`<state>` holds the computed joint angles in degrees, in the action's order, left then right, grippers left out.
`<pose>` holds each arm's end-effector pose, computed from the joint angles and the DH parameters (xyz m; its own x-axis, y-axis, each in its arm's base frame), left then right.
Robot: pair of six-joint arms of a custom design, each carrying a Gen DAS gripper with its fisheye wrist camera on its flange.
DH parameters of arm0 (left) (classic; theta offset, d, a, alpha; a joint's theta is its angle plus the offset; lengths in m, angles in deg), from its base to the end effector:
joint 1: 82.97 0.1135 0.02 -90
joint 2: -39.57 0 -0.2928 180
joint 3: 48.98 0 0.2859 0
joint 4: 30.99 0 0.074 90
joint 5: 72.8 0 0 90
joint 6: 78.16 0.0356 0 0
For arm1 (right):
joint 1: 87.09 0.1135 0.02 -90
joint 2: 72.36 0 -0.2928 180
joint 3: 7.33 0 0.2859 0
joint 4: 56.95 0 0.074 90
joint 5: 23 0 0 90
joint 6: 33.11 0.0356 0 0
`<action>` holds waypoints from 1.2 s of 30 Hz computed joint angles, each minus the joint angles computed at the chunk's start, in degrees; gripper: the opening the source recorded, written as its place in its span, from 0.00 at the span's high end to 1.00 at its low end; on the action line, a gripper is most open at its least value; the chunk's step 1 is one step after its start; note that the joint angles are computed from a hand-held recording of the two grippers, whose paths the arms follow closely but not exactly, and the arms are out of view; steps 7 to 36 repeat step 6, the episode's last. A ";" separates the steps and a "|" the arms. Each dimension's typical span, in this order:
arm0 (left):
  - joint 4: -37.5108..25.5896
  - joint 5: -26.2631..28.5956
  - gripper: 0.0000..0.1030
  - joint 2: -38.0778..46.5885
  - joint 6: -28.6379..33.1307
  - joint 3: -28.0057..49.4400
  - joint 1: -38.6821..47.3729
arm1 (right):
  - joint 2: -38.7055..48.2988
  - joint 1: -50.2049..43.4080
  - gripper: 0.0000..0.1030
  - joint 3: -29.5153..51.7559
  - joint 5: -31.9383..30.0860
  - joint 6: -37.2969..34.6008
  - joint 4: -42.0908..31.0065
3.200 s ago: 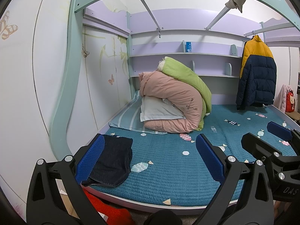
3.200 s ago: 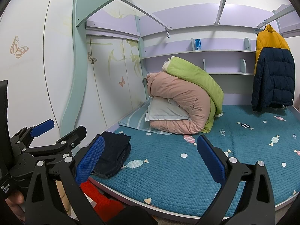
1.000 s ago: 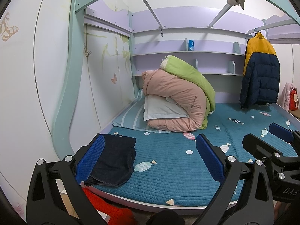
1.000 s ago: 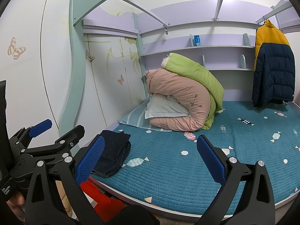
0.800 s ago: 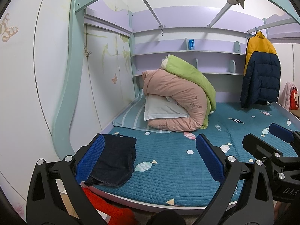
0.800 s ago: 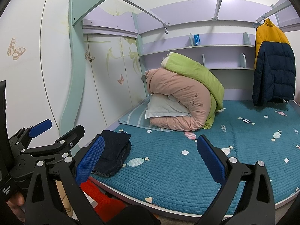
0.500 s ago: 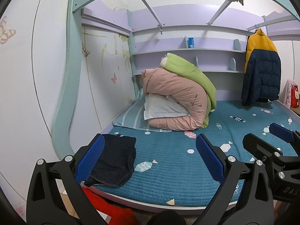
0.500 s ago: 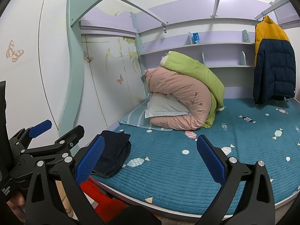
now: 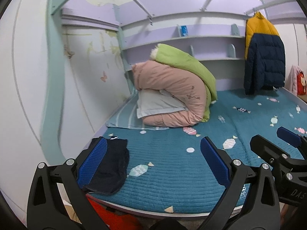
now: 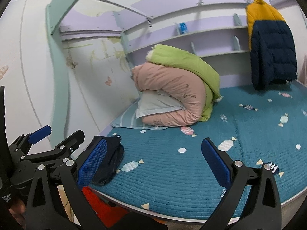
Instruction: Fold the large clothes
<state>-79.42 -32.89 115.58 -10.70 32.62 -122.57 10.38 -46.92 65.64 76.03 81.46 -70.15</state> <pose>0.2522 -0.1732 0.3596 -0.4745 0.0734 -0.8772 -0.2234 0.9539 0.2006 0.2827 0.2313 0.3128 -0.4902 0.1236 -0.8628 -0.3550 0.8758 0.3271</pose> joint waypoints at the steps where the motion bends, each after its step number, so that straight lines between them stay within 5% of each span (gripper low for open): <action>1: 0.53 0.65 0.05 1.76 0.30 0.95 0.12 | 0.09 -1.19 0.07 -0.56 -0.74 0.49 0.51; 6: 4.15 3.85 0.05 13.13 4.55 7.01 0.11 | 0.49 -8.83 0.07 -4.85 -3.42 4.21 3.84; 36: 4.15 3.85 0.05 13.13 4.55 7.01 0.11 | 0.49 -8.83 0.07 -4.85 -3.42 4.21 3.84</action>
